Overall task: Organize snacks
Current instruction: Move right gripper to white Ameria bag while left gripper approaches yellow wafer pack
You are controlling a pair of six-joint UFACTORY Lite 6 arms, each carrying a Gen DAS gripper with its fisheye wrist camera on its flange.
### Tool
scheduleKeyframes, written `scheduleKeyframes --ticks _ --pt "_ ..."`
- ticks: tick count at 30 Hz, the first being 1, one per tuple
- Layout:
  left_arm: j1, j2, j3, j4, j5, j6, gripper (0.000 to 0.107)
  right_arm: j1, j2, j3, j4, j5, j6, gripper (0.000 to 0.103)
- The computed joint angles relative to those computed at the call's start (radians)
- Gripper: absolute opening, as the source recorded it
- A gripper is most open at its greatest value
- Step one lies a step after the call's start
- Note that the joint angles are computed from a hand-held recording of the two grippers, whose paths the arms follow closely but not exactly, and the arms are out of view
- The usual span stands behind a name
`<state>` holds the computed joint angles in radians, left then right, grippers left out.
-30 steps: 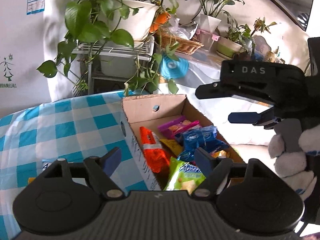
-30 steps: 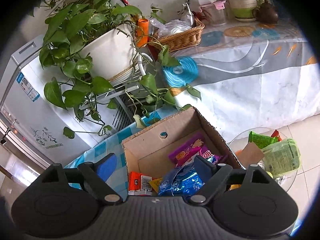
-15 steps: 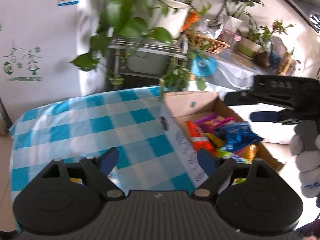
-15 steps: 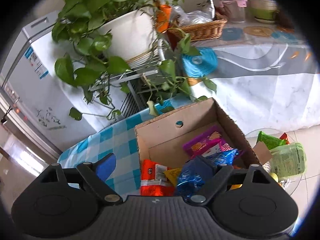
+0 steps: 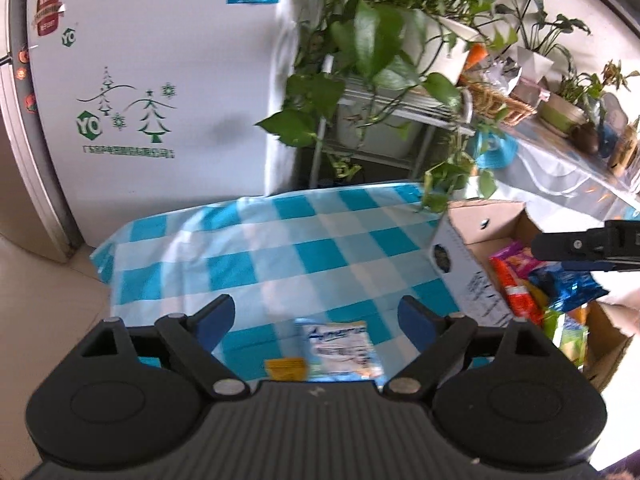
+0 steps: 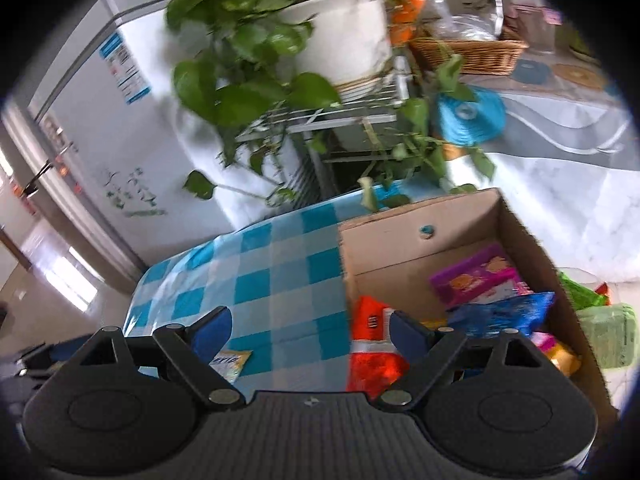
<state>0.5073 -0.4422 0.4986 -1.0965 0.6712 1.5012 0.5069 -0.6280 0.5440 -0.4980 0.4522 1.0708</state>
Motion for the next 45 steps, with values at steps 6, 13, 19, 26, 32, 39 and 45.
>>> scheduleKeyframes --ticks 6,13,19,26,32,39,45 --pt "0.084 0.102 -0.006 -0.055 0.014 0.16 0.089 0.101 0.132 0.048 -0.037 -0.042 0.073 0.09" --pt "0.108 0.17 -0.042 -0.06 0.026 0.248 0.089 0.145 0.31 0.122 0.004 -0.095 0.092 0.09" --pt "0.098 0.174 -0.068 -0.035 0.026 0.301 0.089 0.128 0.429 0.173 0.135 -0.143 0.006 0.09" --pt "0.148 0.208 -0.055 0.026 0.043 0.327 0.089 0.106 0.608 0.251 0.406 -0.21 -0.233 0.09" --pt "0.176 0.249 -0.05 0.05 0.032 0.355 0.089 0.143 0.778 0.372 0.432 -0.204 -0.261 0.087" --pt "0.176 0.26 -0.061 0.055 0.012 0.392 0.089 0.15 0.919 0.485 0.468 -0.194 -0.293 0.081" --pt "0.157 0.277 -0.062 0.039 -0.002 0.386 0.089 0.159 1.006 0.555 0.407 -0.169 -0.24 0.068"
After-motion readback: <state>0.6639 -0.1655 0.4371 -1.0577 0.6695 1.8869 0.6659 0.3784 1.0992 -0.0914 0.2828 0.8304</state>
